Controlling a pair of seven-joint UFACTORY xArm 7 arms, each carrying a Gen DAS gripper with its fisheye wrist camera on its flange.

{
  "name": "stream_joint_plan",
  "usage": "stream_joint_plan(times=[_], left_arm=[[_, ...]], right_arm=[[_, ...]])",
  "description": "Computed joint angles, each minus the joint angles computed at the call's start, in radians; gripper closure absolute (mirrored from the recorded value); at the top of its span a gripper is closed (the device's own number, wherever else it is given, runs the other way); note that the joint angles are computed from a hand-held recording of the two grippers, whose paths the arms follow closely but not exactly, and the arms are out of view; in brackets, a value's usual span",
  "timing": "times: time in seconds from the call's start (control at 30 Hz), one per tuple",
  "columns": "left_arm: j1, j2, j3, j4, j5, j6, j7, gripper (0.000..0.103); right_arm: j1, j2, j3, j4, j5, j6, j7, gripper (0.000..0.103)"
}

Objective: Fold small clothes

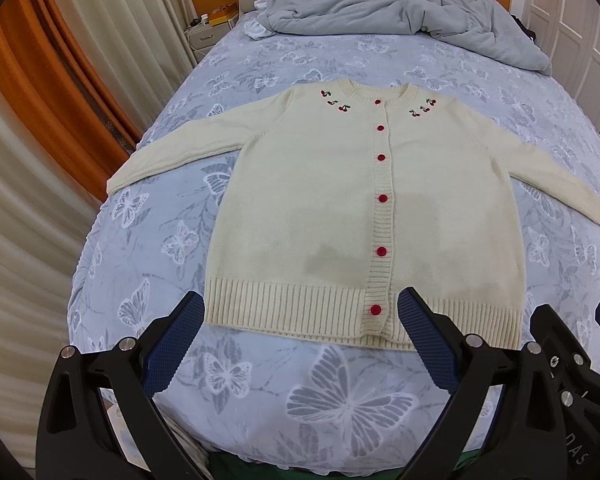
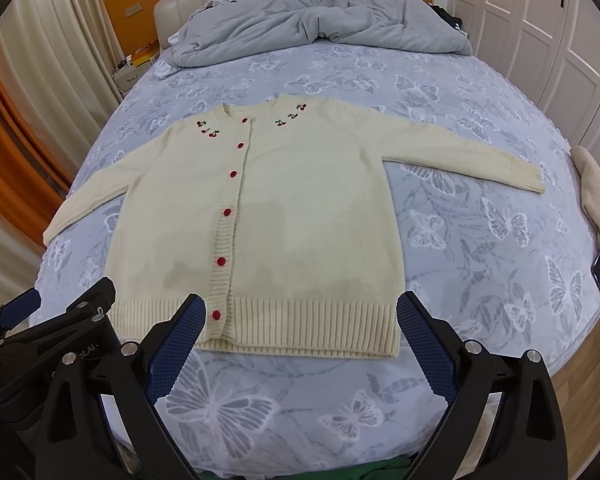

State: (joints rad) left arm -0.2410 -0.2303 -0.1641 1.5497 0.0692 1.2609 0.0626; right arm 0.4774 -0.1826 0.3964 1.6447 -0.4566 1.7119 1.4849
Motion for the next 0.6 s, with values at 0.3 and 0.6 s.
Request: stream_joint_plan(times=[0.3,0.6], left_arm=[[0.002,0.056,0.033,0.025,-0.126,0.031,-0.058,0.006],[0.048,0.071,0.060,-0.066,-0.105,-0.124,-0.091,0.005]], right_arm=[[-0.063,-0.378,-0.159,-0.513,0.183,-0.455,-0.014,0.008],[-0.430,-0.972,-0.492,-1.112,0.110,-0.635,-0.040,0.027]])
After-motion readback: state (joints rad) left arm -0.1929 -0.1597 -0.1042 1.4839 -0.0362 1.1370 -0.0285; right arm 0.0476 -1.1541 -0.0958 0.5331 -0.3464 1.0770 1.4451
